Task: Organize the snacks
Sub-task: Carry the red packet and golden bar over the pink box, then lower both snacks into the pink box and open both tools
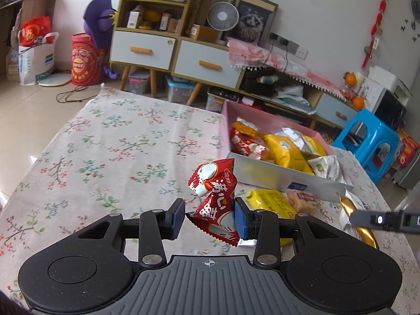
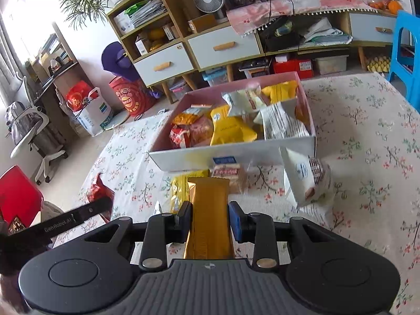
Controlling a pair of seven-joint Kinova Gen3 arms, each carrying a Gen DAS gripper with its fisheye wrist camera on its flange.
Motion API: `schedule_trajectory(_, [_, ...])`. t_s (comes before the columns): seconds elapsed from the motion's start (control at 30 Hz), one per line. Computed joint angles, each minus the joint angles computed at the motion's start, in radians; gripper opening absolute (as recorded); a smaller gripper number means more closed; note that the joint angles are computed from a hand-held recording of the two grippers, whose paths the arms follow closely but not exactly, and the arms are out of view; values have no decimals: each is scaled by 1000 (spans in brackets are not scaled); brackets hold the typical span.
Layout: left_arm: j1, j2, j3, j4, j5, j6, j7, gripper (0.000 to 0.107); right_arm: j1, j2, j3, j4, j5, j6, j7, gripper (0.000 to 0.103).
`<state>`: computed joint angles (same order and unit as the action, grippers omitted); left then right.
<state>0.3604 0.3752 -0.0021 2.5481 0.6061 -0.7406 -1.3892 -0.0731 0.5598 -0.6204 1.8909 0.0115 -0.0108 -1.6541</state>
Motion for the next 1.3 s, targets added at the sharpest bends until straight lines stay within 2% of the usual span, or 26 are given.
schedule_trajectory(0.2, [-14, -6, -14, -98, 11, 108, -73, 37, 9, 16, -7, -65, -7, 30, 8, 19])
schedule_trajectory(0.37, [-7, 28, -37, -202, 34, 158, -142, 37, -60, 41, 60, -164, -31, 65, 29, 19])
schedule_trajectory(0.5, [-22, 70, -41, -285, 5, 186, -170, 37, -115, 81, 107, -260, -35, 80, 70, 19])
schedule_trajectory(0.63, [-88, 113, -10, -348, -113, 221, -112, 37, -171, 133, 152, -372, -33, 120, 122, 19])
schedule_trajectory(0.73, [-138, 142, 18, -374, -205, 221, -34, 37, -204, 183, 178, -481, -48, 190, 164, 19])
schedule_trajectory(1.0, [-200, 196, 32, -419, -342, 234, 67, 38, -335, 299, 327, -761, -110, 408, 202, 19])
schedule_trajectory(1.3, [-249, 230, 47, -412, -460, 190, 132, 40, -420, 380, 450, -932, -121, 509, 165, 20])
